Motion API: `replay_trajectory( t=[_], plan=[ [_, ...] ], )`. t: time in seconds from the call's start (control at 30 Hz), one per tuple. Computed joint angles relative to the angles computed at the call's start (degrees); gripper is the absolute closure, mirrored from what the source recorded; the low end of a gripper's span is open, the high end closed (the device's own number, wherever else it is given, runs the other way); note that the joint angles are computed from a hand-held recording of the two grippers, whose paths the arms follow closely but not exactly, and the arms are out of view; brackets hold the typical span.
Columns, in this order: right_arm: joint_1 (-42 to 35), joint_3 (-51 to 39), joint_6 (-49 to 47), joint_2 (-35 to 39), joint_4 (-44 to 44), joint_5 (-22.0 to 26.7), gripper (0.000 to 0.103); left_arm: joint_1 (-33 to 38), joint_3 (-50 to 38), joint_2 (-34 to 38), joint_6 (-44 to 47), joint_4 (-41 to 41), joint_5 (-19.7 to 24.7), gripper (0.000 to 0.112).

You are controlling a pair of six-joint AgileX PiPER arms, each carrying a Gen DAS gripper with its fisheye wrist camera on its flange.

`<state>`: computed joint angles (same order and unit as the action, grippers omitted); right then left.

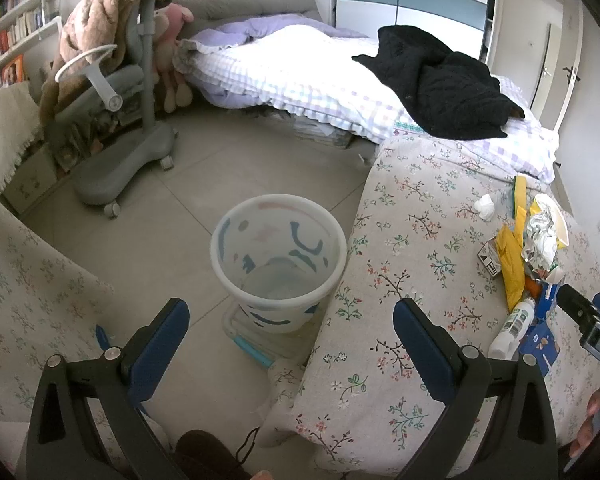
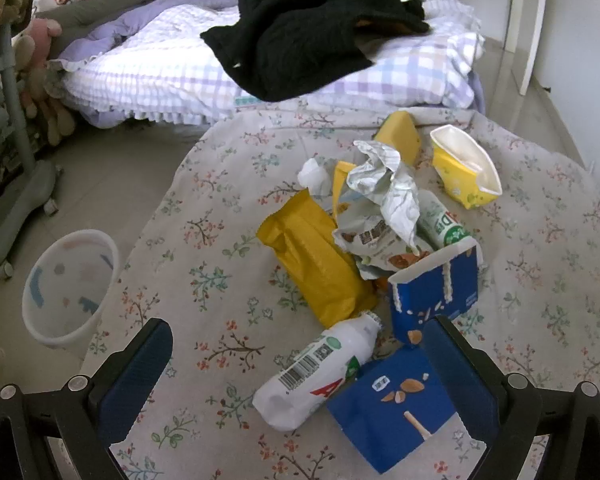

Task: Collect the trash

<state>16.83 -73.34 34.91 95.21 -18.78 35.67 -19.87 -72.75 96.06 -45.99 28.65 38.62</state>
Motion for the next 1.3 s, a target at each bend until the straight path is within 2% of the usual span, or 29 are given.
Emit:
replay_trajectory(
  t=[1.1,1.27,1.3],
  plan=[
    [-0.72,-0.42,-1.23,-0.92,1.05,0.95,0.000,-0.08,-0.19,0.06,0.29,0.67,0.25,0.009],
    [-2.05,-1.56,-5.03,-0.89,4.17,2.67,0.000,0.57,-1.63,0.72,5.14,-3.86,-0.11,0.009],
    [-2.80,-2.78,-7.26,-0.57,5.62,4.23,0.000,0.49,-1.86,0.97,6.38,-5.20,-0.33,0.009]
  ],
)
